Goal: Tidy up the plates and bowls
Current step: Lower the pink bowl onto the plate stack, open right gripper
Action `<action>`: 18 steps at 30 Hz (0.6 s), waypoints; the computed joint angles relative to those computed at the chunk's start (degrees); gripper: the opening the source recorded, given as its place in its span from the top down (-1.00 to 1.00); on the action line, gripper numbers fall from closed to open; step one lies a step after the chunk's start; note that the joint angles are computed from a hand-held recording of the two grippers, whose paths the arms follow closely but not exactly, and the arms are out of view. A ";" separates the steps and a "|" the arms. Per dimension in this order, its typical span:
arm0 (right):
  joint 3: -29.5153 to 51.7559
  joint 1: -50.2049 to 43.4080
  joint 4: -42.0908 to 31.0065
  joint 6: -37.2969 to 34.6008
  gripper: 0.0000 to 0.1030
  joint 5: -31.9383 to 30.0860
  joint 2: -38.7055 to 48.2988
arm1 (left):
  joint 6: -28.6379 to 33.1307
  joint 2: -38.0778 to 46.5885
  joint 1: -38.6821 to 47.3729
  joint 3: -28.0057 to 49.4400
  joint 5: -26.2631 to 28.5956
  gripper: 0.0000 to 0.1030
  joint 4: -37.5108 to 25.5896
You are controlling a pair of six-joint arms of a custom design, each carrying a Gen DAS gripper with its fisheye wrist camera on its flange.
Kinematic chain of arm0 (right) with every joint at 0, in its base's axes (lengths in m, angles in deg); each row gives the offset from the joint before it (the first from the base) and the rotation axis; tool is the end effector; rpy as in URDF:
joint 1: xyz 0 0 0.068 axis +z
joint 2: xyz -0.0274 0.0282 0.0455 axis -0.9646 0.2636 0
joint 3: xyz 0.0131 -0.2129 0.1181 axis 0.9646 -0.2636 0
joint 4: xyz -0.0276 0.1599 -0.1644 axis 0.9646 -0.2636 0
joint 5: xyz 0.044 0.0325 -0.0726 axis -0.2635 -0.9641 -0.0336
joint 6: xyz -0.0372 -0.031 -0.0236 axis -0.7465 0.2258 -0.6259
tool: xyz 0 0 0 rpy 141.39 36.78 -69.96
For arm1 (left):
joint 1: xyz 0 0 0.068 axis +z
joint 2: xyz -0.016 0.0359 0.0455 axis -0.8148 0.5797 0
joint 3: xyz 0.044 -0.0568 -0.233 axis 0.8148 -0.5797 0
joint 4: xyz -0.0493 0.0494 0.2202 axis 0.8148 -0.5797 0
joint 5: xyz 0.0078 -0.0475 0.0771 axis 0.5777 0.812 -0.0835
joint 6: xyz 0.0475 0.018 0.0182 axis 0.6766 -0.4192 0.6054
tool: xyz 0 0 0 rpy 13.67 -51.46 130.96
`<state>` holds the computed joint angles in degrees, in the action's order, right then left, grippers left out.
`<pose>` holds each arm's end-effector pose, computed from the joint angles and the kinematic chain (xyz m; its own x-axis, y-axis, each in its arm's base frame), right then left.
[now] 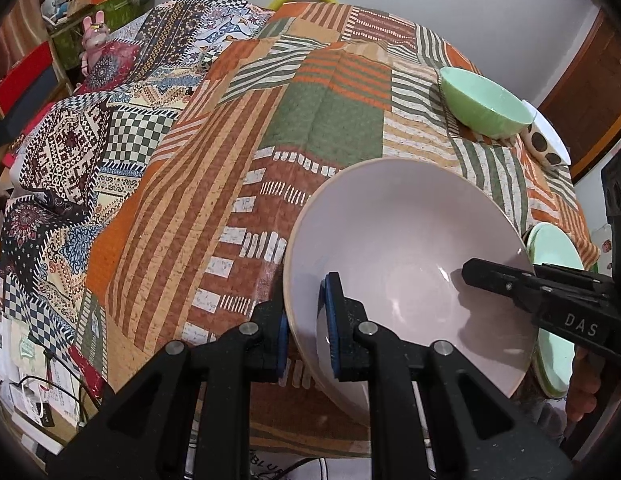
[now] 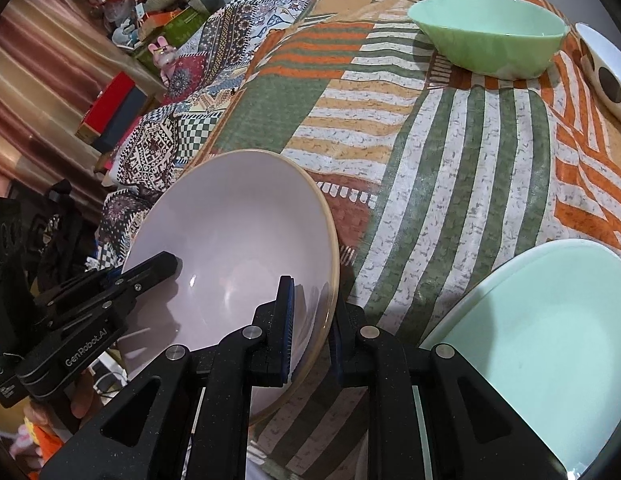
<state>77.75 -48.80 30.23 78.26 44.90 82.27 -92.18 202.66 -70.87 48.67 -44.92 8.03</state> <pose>0.2628 0.1321 0.0571 -0.9304 0.1100 -0.3496 -0.0082 0.9474 0.3201 0.2562 -0.0799 0.0221 -0.8719 0.1325 -0.4714 0.2391 0.9553 -0.1738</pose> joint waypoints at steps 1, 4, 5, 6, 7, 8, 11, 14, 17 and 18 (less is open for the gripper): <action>0.12 0.03 -0.17 -0.06 0.70 0.17 -0.07 | -0.02 0.10 -0.15 0.03 -0.18 0.71 0.09; 0.20 -0.63 -0.02 -0.18 0.69 -0.60 0.33 | -0.32 0.61 -1.08 -0.20 -1.39 0.71 0.83; -0.15 -0.96 0.46 -0.04 0.69 -1.18 0.30 | -0.40 0.70 -1.32 -0.51 -1.86 0.70 1.32; -0.72 -1.11 1.06 -0.11 0.70 -1.51 0.02 | -0.68 0.74 -1.50 -1.00 -2.08 0.70 2.00; -0.69 -1.14 1.05 -0.20 0.70 -1.67 0.15 | -0.93 0.77 -1.44 -1.09 -1.91 0.70 2.10; -0.73 -1.28 0.78 -0.31 0.70 -2.02 0.06 | -1.20 0.83 -1.29 -1.13 -1.62 0.70 2.08; -1.12 -1.66 0.29 -0.22 0.70 -2.90 -0.74 | -1.83 0.93 -0.53 -0.96 -0.38 0.70 1.21; -2.22 -1.73 -0.01 -0.27 0.69 -2.26 -2.92 | -2.16 -0.03 -0.46 -1.24 -0.52 0.70 0.26; -4.22 -2.08 0.68 -0.39 0.53 -1.89 -6.02 | -2.20 -2.68 -0.67 -2.85 -2.01 0.70 -0.08; -5.25 -2.30 1.06 -0.50 0.51 -1.52 -7.34 | -2.12 -3.76 -0.65 -3.45 -2.57 0.70 -0.17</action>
<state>72.50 -51.11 31.29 77.77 43.37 74.93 -94.30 198.89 -71.52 45.22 -47.49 7.86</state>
